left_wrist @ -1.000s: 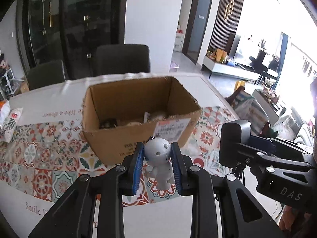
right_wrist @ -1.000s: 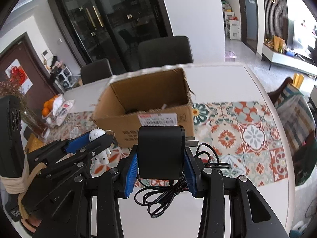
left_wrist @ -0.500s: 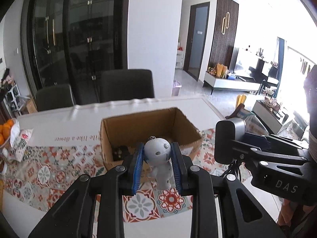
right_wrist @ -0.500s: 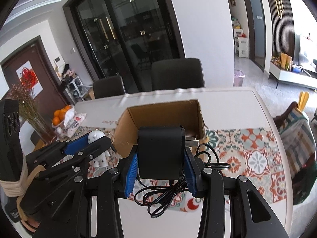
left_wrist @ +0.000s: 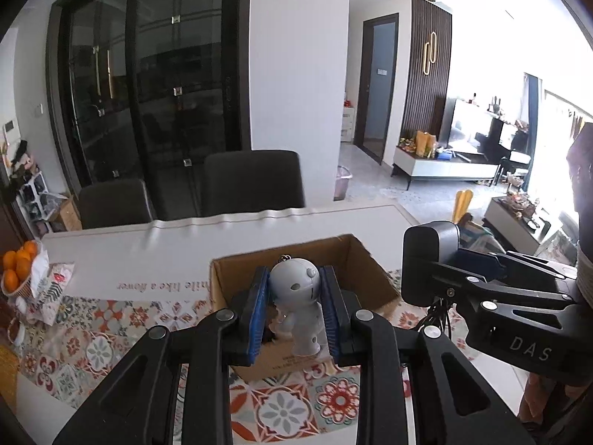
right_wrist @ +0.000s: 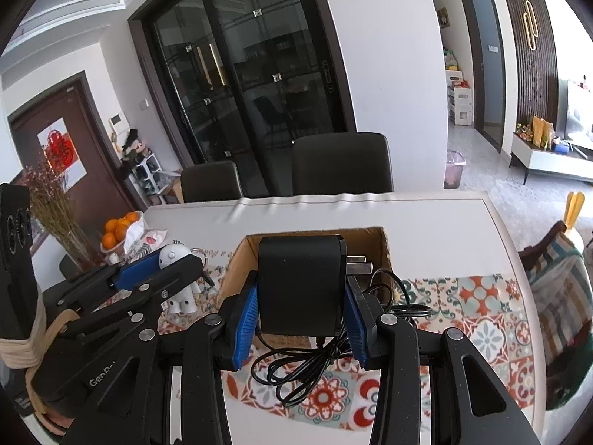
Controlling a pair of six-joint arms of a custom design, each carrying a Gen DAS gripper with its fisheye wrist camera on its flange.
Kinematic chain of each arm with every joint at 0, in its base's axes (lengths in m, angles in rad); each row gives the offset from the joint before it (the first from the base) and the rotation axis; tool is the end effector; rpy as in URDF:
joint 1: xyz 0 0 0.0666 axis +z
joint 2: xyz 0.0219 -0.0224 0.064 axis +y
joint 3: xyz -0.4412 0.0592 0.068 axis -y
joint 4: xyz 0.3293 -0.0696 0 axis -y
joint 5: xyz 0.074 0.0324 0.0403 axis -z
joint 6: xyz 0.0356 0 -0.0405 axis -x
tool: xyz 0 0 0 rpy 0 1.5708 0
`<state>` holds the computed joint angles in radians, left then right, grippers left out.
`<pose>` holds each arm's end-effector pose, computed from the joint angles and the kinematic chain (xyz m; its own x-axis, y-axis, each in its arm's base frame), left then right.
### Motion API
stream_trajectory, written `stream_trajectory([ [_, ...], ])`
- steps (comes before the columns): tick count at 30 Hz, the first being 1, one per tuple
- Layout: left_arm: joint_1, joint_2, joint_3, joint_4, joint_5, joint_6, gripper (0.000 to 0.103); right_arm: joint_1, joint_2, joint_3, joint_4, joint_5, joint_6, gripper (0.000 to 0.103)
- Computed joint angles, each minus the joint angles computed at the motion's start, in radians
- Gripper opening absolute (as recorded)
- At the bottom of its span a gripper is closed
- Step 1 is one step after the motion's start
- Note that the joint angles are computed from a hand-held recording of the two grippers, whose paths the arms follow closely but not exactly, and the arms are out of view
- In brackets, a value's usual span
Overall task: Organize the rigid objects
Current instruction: 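Carry the figurine and charger up over the box with both grippers, then open both grippers to drop the figurine and charger into the box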
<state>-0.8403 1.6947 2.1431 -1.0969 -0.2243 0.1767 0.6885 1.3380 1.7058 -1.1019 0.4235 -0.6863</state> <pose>0.3573 -0.3876 0.6370 -0.5036 0.3053 -0.8082 0.5276 0.8495 -0.0078 0.2972 0.2250 0.6225 -0.6180 0.2397 -0.7488 0.0620 0.9643 0.2575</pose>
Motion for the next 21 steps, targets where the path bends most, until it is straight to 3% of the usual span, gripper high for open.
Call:
stream_trajectory([
  [9,0.042,0.102,0.167,-0.097,0.045,0.011,0.028,-0.068,0.072,0.076,-0.009,-0.057,0.063,0.042],
  [21,0.079,0.276,0.432,-0.302,0.083,0.007,0.028,-0.149,0.165,0.153,-0.06,-0.134,0.129,0.042],
])
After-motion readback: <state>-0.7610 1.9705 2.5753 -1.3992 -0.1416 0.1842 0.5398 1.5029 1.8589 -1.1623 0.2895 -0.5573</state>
